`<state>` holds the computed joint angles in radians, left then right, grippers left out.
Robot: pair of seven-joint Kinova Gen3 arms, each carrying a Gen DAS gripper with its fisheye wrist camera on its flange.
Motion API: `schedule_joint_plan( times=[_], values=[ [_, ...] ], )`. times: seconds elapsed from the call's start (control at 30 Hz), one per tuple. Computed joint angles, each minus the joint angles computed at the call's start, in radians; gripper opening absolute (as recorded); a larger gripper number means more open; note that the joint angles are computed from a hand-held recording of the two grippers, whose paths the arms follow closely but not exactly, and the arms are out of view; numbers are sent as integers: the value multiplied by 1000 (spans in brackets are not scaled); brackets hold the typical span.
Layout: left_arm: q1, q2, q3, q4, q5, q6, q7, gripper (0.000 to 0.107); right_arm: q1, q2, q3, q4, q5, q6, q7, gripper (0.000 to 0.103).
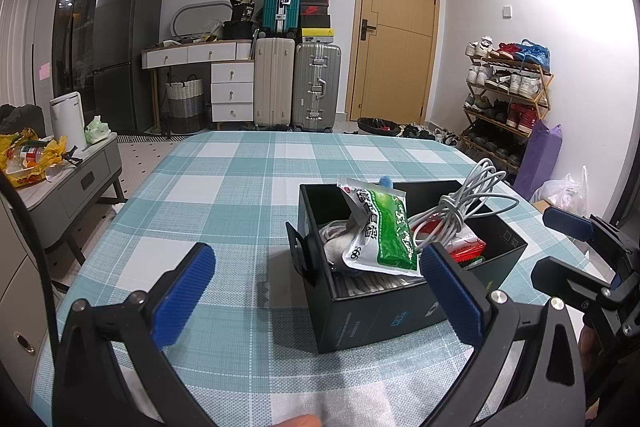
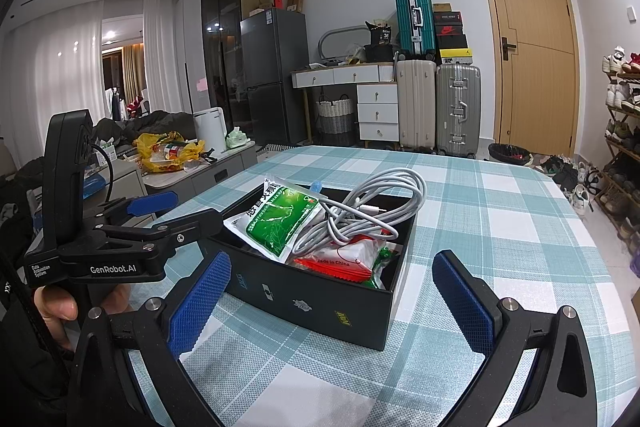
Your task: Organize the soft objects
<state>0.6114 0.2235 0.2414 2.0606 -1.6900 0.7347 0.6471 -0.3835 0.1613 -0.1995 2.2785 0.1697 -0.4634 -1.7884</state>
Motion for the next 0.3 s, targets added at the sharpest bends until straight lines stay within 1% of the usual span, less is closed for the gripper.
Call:
schedule_joint_plan(
  times=[0.3],
  values=[
    [-5,-4,-1,5,1,-2,1,103,-1,0,0,0,-2,1,1,103]
  ],
)
